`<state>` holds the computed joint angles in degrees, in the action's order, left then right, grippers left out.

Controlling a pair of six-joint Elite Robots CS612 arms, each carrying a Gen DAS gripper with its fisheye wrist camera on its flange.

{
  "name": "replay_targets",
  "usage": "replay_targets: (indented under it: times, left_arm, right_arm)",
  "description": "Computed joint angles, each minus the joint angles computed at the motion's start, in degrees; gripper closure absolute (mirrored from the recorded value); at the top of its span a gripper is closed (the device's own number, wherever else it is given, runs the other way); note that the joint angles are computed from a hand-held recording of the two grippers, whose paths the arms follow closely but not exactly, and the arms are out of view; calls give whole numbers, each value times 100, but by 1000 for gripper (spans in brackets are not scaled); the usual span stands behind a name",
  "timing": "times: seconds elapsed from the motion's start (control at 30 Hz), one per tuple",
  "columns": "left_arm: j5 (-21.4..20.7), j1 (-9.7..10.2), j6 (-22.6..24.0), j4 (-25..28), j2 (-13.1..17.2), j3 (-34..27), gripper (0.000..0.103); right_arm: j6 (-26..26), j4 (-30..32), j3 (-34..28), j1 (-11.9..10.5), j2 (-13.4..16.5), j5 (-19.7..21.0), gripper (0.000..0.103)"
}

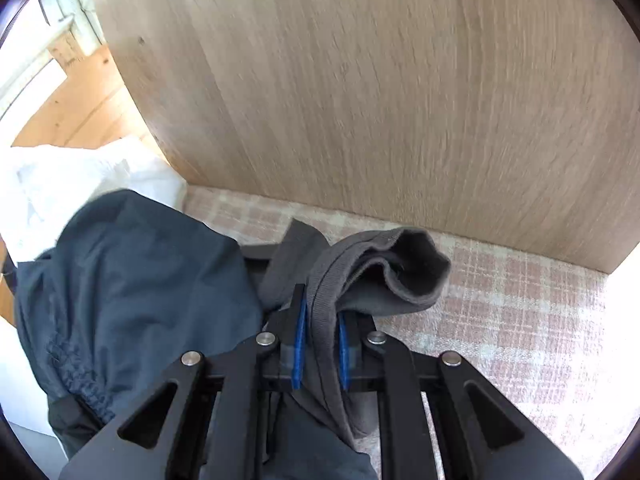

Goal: Fold clothes
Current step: 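Grasp a grey garment with the right tool and lift it from the pile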

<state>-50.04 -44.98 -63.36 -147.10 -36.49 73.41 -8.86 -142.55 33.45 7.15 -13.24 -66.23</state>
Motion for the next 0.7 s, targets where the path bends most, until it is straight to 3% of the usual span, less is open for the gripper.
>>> replay_targets:
  times: [0.17,0.33,0.53,0.7]
  left_arm:
    - [195,-61,-88,-124,-138,196,1]
    - [487,-165,-224,-373,-358,513,1]
    - [976,-343,-487,-391,-680,939,1]
    - [1218,-440,-699,-262,-862,1158,1]
  right_arm:
    - [-671,-1006,640,143,-717,780,91]
    - [-826,-1852,881,384,-1215,1234,94]
    - [-522,-2675,985,538,-1635,1553,97]
    - [5,-3507,1373,424,-2076,1621,97]
